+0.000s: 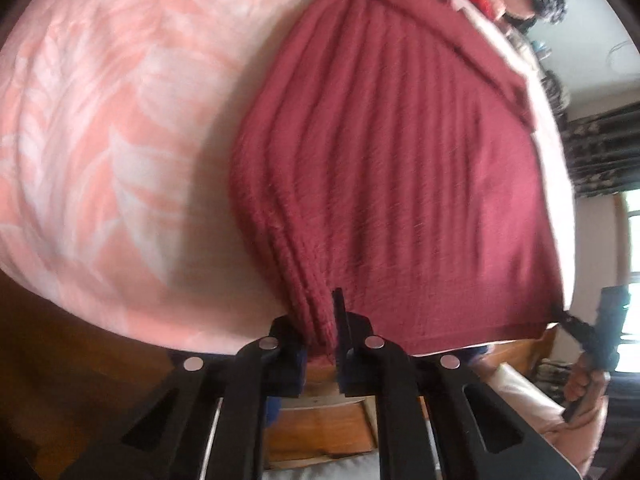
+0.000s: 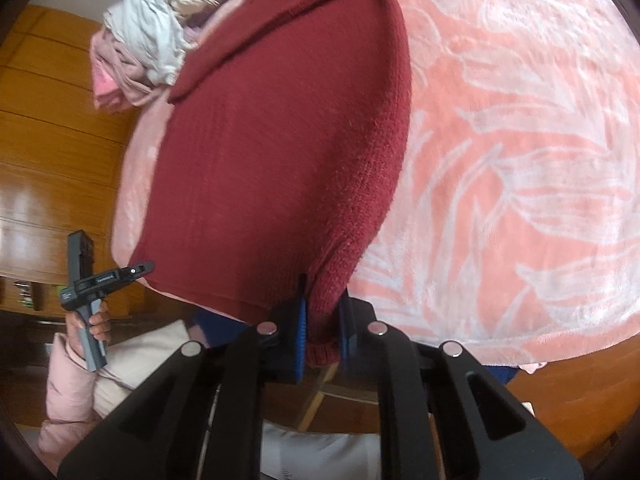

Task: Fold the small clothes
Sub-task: 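Lift the hem and fold it up toward the collar with both grippers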

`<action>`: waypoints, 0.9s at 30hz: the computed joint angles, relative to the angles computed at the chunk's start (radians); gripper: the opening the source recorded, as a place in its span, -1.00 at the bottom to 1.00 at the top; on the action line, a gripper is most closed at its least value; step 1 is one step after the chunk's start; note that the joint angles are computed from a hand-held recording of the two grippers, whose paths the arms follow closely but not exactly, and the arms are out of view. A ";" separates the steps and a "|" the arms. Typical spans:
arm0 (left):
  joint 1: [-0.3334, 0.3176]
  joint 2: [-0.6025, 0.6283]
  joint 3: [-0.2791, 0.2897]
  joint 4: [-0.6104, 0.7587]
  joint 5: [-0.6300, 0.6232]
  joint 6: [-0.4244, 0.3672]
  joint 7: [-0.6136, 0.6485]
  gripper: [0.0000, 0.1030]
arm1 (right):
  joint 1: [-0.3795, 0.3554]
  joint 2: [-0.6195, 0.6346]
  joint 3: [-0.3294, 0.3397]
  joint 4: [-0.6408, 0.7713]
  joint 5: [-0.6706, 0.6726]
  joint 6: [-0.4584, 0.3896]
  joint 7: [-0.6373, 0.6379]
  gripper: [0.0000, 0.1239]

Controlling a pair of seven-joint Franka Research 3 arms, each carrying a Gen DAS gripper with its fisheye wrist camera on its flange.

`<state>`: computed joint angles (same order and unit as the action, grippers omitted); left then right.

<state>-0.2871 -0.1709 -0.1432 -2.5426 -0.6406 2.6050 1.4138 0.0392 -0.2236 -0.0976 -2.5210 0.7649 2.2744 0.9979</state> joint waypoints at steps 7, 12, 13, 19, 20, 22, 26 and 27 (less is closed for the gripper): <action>-0.031 -0.045 0.032 0.049 -0.162 0.063 0.146 -0.84 | -0.005 -0.004 -0.024 0.052 0.098 -0.052 -0.051 -0.82; 0.001 -0.025 0.030 0.098 -0.097 0.086 0.089 -0.85 | -0.008 0.037 -0.014 0.148 0.119 -0.053 -0.013 -0.83; 0.011 -0.006 0.029 0.120 -0.077 0.090 0.064 -0.85 | -0.007 0.056 -0.009 0.180 0.120 -0.048 0.006 -0.83; 0.086 0.136 0.000 0.281 0.131 0.126 -0.133 -0.85 | 0.003 0.180 0.027 0.357 0.077 0.012 0.129 -0.84; 0.097 0.159 -0.004 0.304 0.146 0.133 -0.160 -0.85 | 0.003 0.206 0.030 0.387 0.074 0.016 0.150 -0.84; 0.118 0.215 -0.013 0.363 0.195 0.145 -0.225 -0.85 | 0.002 0.266 0.039 0.449 0.049 0.037 0.206 -0.84; 0.138 0.305 -0.025 0.461 0.381 0.174 -0.372 -0.85 | -0.011 0.379 0.053 0.558 0.017 0.050 0.307 -0.84; 0.137 0.334 -0.022 0.493 0.438 0.182 -0.415 -0.85 | -0.015 0.394 0.057 0.573 0.010 0.051 0.321 -0.84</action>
<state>-0.1500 0.1633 -0.1655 -2.0499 -0.2024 2.7867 0.9984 0.0241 0.1701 -0.0411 -1.9484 0.7746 2.3251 1.3194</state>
